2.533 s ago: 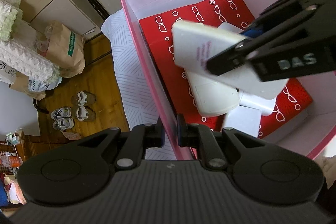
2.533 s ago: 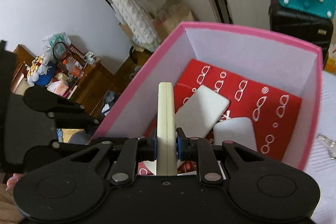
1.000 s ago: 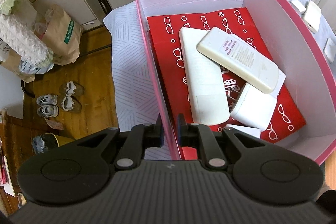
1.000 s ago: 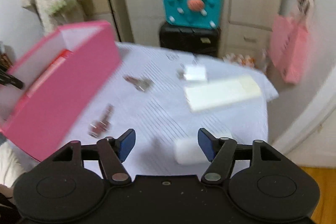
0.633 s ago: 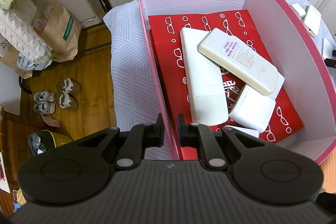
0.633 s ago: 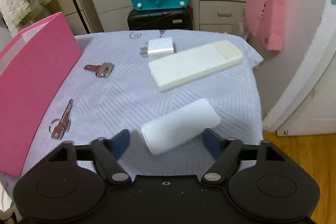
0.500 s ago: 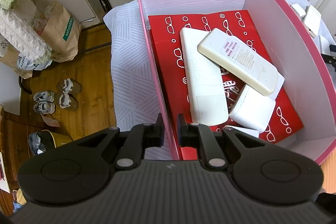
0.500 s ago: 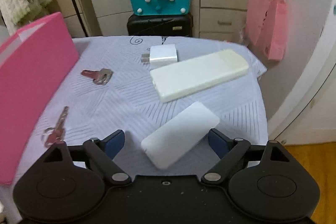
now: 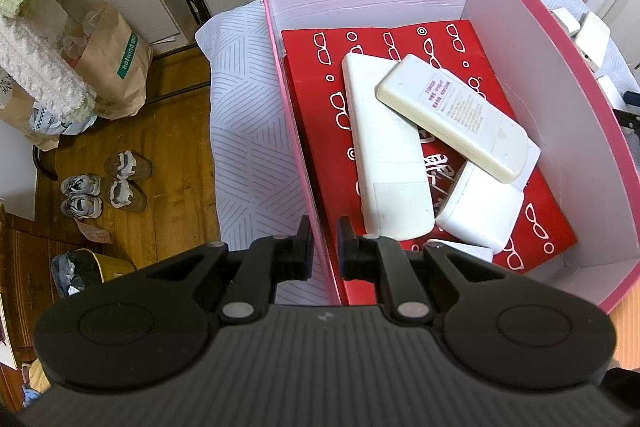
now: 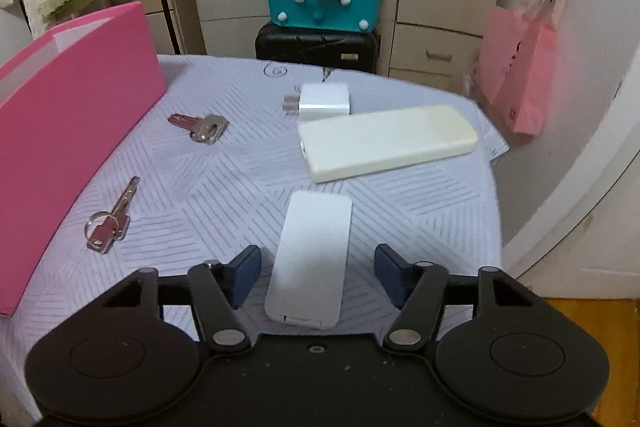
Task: Organize rigid objects
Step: 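Grasp the white rectangular block with the right gripper and lift it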
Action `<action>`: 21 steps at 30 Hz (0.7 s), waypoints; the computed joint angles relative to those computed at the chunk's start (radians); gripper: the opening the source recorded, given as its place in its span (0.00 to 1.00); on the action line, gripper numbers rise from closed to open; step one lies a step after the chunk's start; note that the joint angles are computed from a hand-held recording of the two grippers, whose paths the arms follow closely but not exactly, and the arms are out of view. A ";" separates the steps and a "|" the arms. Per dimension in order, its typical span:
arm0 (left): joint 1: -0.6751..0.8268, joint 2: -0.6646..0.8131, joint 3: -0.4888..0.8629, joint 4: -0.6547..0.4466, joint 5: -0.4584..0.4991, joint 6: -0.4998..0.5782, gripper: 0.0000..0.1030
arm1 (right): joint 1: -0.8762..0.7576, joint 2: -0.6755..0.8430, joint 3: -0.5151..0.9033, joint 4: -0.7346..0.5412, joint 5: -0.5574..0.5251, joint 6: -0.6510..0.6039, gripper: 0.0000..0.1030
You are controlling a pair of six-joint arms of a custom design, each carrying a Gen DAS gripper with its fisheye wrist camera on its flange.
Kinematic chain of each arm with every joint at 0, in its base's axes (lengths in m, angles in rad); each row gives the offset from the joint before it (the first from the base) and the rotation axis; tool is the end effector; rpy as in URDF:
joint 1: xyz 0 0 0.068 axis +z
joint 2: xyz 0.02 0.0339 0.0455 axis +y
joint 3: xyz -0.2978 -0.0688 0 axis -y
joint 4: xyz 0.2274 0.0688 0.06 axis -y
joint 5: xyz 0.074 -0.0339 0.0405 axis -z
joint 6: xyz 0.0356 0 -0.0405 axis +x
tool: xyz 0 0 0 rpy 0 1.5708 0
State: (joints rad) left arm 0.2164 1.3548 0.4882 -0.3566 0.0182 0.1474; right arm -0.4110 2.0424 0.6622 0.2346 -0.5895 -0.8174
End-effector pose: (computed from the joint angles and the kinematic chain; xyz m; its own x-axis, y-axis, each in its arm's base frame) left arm 0.1822 0.0394 0.1669 -0.9389 -0.0561 -0.3395 -0.0715 0.9969 0.0331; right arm 0.2829 -0.1017 0.0725 -0.6602 -0.3736 -0.6516 -0.5257 0.8494 0.0456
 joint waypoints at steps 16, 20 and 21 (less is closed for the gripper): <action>0.000 0.005 -0.011 0.016 -0.001 0.009 0.10 | -0.031 -0.165 -0.093 -0.038 -0.130 0.002 0.42; -0.002 0.003 -0.012 0.011 0.002 0.001 0.10 | -0.029 -0.307 -0.097 -0.214 -0.248 -0.051 0.42; -0.003 0.004 -0.012 0.012 0.002 -0.003 0.10 | -0.027 -0.344 -0.090 -0.279 -0.282 -0.071 0.42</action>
State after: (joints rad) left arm 0.2136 1.3584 0.4765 -0.3448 0.0202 0.1447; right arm -0.4378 1.6988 0.5723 -0.0442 -0.8711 -0.8885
